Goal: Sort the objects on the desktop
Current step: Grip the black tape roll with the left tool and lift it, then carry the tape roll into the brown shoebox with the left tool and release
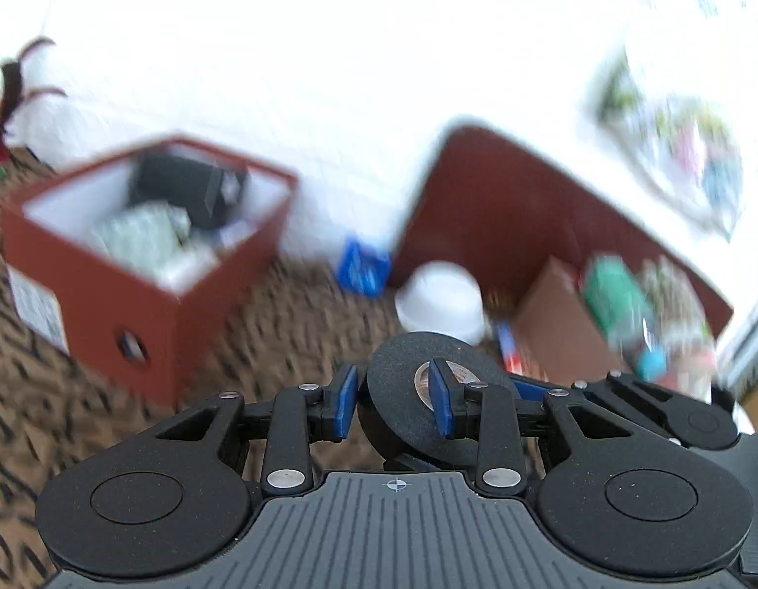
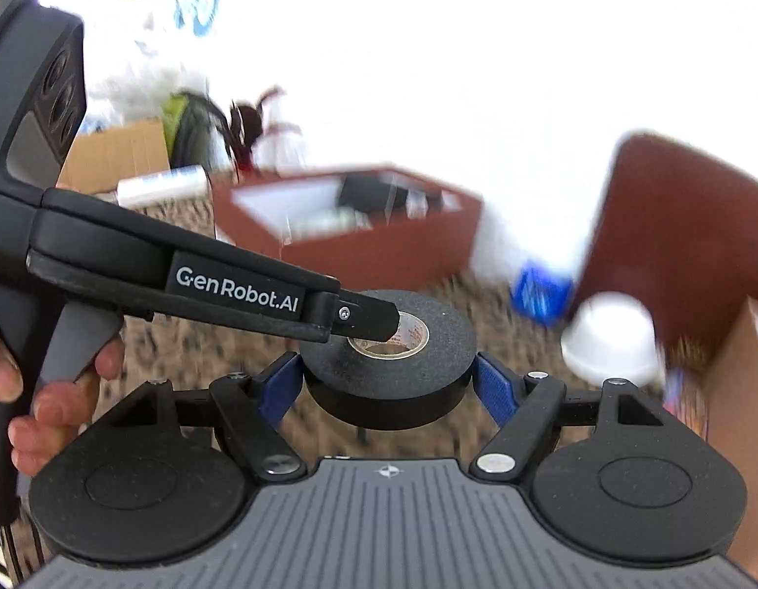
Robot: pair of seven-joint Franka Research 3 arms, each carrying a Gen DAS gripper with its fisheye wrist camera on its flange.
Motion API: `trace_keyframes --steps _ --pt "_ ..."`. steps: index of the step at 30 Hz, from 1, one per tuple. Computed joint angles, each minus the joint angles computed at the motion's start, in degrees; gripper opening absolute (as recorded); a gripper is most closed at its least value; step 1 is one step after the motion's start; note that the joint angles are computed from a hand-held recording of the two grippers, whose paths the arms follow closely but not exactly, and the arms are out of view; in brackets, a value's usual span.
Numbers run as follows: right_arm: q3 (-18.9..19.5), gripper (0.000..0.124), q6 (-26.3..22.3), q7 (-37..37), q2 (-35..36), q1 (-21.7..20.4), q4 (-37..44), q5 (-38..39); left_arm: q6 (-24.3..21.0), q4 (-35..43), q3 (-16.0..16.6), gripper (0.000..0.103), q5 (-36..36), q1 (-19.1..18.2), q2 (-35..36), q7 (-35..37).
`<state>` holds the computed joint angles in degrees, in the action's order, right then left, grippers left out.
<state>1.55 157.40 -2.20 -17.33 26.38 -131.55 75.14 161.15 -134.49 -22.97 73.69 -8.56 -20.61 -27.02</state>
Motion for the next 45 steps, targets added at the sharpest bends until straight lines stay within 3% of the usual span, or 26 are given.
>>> trace_keyframes --steps 6,11,19,28,32,33,34,36,38,40,45 --pt "1.4 0.079 -3.38 -1.78 7.56 0.83 11.43 3.12 -0.92 -0.05 2.13 0.04 2.98 3.85 -3.93 -2.2" --pt "4.57 0.079 -4.0 -0.01 15.65 0.3 20.78 1.13 1.38 -0.51 4.9 0.04 4.46 7.81 -4.54 -2.0" --pt "9.44 0.079 -4.21 11.59 30.12 -0.53 35.58 -11.68 8.57 0.35 10.01 0.041 12.2 13.41 0.02 -8.93" --pt "12.58 0.08 -5.92 21.34 39.73 -1.5 45.88 -26.06 9.87 2.58 13.21 0.041 9.02 14.23 5.55 -2.21" --pt "13.33 0.08 -6.18 23.85 42.65 -0.92 49.34 -31.19 10.13 2.74 13.59 0.059 6.32 14.77 6.38 -0.14" --pt "12.97 0.08 -6.44 25.07 43.19 -0.34 49.95 -33.36 11.83 2.8 13.73 0.074 7.16 15.33 6.6 -1.81" --pt "12.27 0.08 -6.59 26.73 43.58 0.54 50.32 -36.15 13.59 3.06 13.56 0.081 9.82 16.11 6.71 -4.96" --pt "13.76 0.088 -0.71 24.03 42.47 0.32 47.05 -36.31 14.49 3.14 13.46 0.09 12.47 16.11 6.19 -6.7" --pt "15.71 0.095 3.65 20.91 41.33 -0.82 44.36 -34.99 12.39 2.22 13.16 0.101 10.23 15.12 4.88 -3.06" --pt "17.27 0.096 3.73 18.98 40.06 -2.52 42.76 -32.89 9.18 1.14 11.95 0.103 9.45 14.78 3.1 -2.32" --pt "19.17 0.101 5.06 16.39 36.45 -5.02 39.11 -24.76 11.08 -0.51 11.82 0.103 6.49 13.94 1.77 -0.79"
